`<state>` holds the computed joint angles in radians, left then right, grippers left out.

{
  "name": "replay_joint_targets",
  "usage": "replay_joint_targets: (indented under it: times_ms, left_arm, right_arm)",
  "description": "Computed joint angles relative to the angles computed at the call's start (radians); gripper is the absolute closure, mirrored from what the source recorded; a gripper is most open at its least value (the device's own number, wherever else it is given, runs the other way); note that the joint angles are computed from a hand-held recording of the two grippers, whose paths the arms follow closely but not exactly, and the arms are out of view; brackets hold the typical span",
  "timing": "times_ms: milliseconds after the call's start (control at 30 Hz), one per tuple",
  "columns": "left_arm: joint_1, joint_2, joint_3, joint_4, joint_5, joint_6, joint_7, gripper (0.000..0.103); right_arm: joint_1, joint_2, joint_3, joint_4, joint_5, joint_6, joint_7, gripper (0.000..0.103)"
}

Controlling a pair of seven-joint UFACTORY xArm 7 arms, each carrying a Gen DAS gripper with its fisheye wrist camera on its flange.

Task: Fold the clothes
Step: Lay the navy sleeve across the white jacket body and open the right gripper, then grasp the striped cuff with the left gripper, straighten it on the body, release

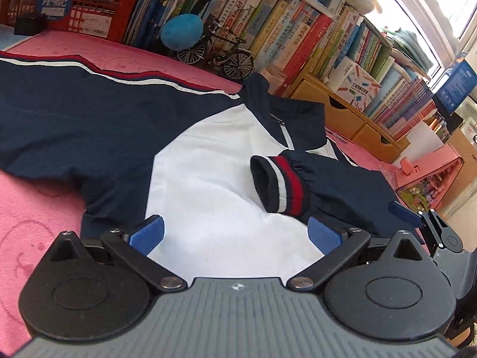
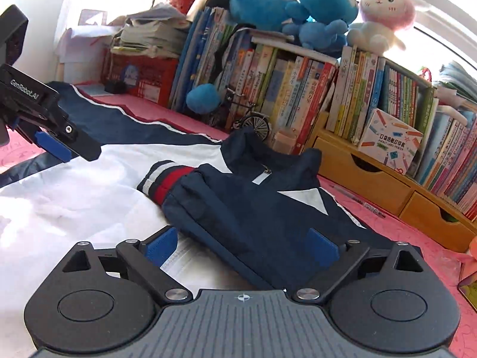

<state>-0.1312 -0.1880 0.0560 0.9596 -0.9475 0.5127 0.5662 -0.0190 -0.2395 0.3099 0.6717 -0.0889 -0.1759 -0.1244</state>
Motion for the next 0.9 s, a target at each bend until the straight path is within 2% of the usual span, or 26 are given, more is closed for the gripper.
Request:
replay_joint_targets:
  times_ms: [33,67,100,133,167,200,267,300,367,433,500,567,633,667,700,733,800,900]
  left_arm:
    - [-0.011,0.016,-0.001,0.010,-0.037,-0.004,0.007,0.000]
    - [-0.019,0.033,-0.004,0.021,-0.075,-0.007,0.015,0.000]
    - [-0.025,0.050,-0.010,0.032,-0.114,-0.009,0.023,0.000]
    - [-0.028,0.067,-0.017,0.044,-0.153,-0.011,0.033,0.000]
    - [-0.033,0.084,-0.028,0.050,-0.222,-0.041,0.028,0.000]
    - [-0.036,0.096,-0.040,0.052,-0.299,-0.082,0.028,0.000]
    - [-0.038,0.125,-0.064,0.074,-0.400,-0.153,0.029,0.000]
    - [-0.037,0.140,-0.073,0.089,-0.430,-0.164,0.044,0.000]
    - [-0.030,0.167,-0.088,0.120,-0.466,-0.158,0.088,0.002]
    - [-0.019,0.187,-0.098,0.141,-0.394,-0.106,0.020,0.035]
    - [-0.011,0.202,-0.110,0.155,-0.394,-0.073,0.035,0.041]
    - [-0.007,0.215,-0.121,0.164,-0.434,-0.068,0.073,0.041]
    - [-0.008,0.228,-0.131,0.177,-0.430,-0.081,0.061,0.044]
    - [-0.010,0.233,-0.136,0.181,-0.399,-0.103,0.028,0.052]
    - [-0.013,0.237,-0.140,0.183,-0.359,-0.130,-0.013,0.081]
    - [-0.016,0.241,-0.144,0.184,-0.322,-0.157,-0.049,0.093]
    - [-0.015,0.229,-0.154,0.175,-0.373,-0.213,0.004,0.095]
    - [-0.042,0.193,-0.172,0.155,-0.446,-0.401,0.176,0.096]
  right_arm:
    - [0.045,-0.013,-0.057,-0.010,-0.002,0.005,0.005,0.002]
    - [0.049,-0.031,-0.072,-0.025,0.012,0.007,0.002,0.002]
    - [0.010,-0.047,-0.045,-0.038,0.023,0.007,0.002,0.001]
    - [-0.070,-0.061,0.024,-0.050,0.034,0.006,0.006,0.001]
    - [-0.157,-0.075,0.098,-0.060,0.035,0.004,0.028,0.001]
    - [-0.201,-0.083,0.129,-0.071,0.029,0.007,0.053,0.001]
    - [-0.231,-0.093,0.140,-0.091,0.033,0.014,0.078,0.001]
    - [-0.214,-0.093,0.115,-0.099,0.034,0.019,0.090,0.001]
    - [-0.228,-0.094,0.115,-0.108,0.029,0.017,0.109,0.001]
    - [-0.261,-0.096,0.133,-0.114,0.025,0.011,0.125,0.001]
    - [-0.297,-0.095,0.159,-0.113,0.024,0.013,0.139,0.001]
    - [-0.312,-0.085,0.166,-0.102,0.020,0.035,0.157,0.001]
    - [-0.336,-0.076,0.181,-0.089,0.003,0.061,0.183,0.001]
    - [-0.362,-0.076,0.203,-0.083,-0.011,0.074,0.200,0.001]
    - [-0.391,-0.079,0.229,-0.079,-0.026,0.082,0.218,0.001]
    - [-0.406,-0.080,0.240,-0.076,-0.040,0.089,0.234,0.001]
    - [-0.394,-0.076,0.221,-0.073,-0.057,0.098,0.255,0.001]
    - [-0.378,-0.067,0.196,-0.063,-0.081,0.120,0.290,0.001]
